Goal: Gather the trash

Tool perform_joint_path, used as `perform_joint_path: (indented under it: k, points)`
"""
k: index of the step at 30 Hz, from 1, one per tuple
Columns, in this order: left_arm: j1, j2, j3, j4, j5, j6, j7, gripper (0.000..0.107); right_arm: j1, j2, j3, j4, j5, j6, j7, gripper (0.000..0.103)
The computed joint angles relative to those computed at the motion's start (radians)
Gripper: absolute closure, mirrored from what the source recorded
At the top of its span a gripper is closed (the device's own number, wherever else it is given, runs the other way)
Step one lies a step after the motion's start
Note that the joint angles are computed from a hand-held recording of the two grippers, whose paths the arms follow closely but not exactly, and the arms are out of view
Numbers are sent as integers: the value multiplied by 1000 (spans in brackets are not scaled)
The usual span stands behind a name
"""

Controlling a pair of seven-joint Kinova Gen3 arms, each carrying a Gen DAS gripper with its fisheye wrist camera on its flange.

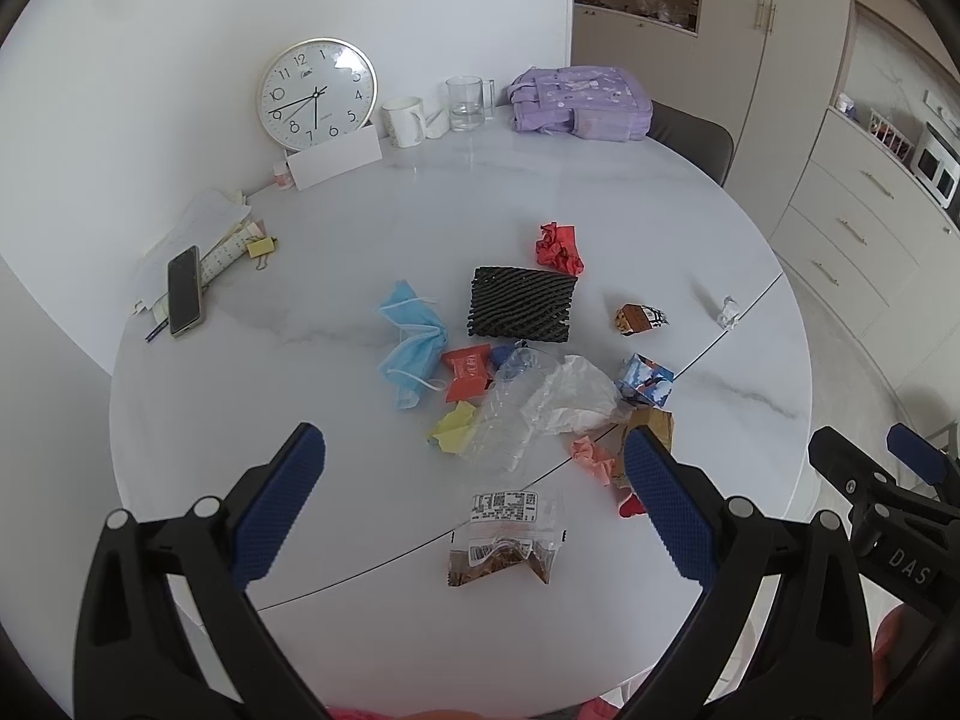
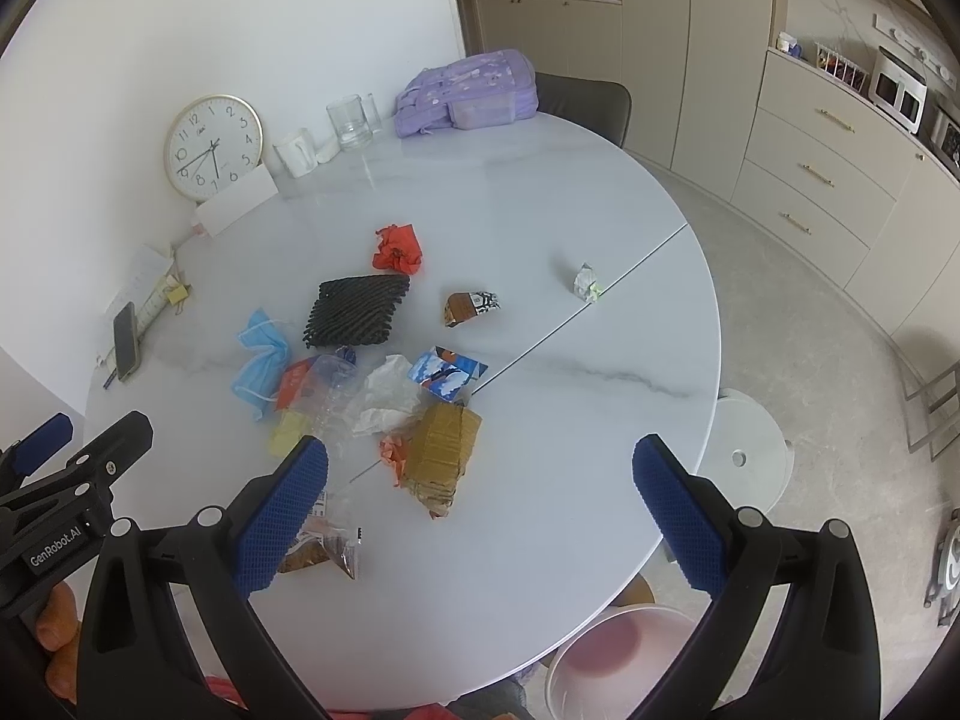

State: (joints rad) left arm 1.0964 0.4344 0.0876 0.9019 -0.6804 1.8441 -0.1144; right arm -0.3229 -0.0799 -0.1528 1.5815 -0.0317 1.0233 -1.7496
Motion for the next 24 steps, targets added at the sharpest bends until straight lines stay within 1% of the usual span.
perform_joint_path:
  k: [24]
  points:
    - [-1, -3, 1, 2, -1, 1, 0, 12, -1, 2, 1, 2, 0, 5, 5, 2]
